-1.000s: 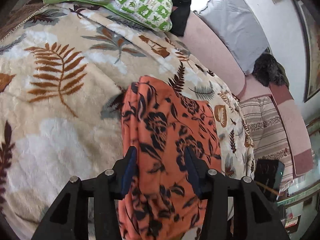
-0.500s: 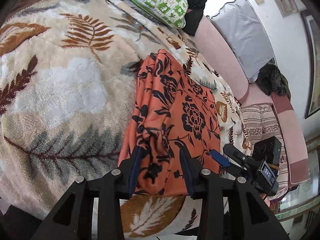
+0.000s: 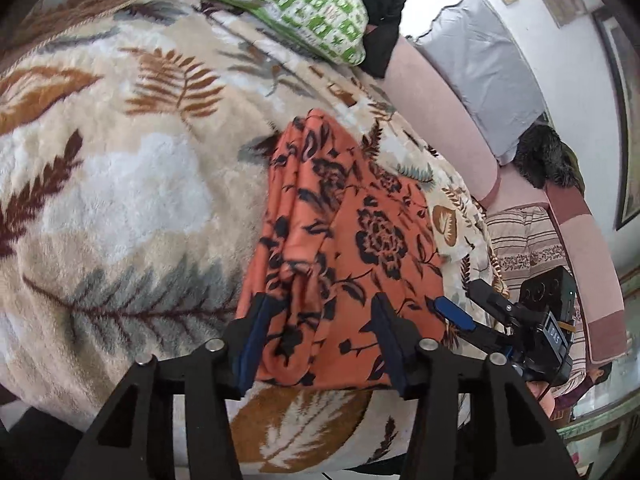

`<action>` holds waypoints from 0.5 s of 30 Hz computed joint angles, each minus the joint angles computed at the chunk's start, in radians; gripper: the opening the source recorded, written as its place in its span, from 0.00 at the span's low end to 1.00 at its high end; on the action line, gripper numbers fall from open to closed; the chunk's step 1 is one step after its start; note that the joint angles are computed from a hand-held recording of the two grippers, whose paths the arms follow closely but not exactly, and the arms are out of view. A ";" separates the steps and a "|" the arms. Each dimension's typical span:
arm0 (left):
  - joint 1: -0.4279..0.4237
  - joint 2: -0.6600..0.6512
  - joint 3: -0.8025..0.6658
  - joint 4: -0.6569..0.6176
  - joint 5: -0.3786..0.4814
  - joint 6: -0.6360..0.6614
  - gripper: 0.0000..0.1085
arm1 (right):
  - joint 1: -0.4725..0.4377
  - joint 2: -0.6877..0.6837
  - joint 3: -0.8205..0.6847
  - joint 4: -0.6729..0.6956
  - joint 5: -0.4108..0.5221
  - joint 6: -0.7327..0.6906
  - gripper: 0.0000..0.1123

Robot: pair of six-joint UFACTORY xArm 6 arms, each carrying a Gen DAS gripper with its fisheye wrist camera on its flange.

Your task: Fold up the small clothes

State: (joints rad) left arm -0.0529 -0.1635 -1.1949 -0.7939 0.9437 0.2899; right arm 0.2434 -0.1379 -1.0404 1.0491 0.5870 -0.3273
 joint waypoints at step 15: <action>-0.017 0.340 -0.298 -0.008 0.046 0.012 0.71 | -0.167 0.043 0.020 0.201 0.097 -0.094 0.75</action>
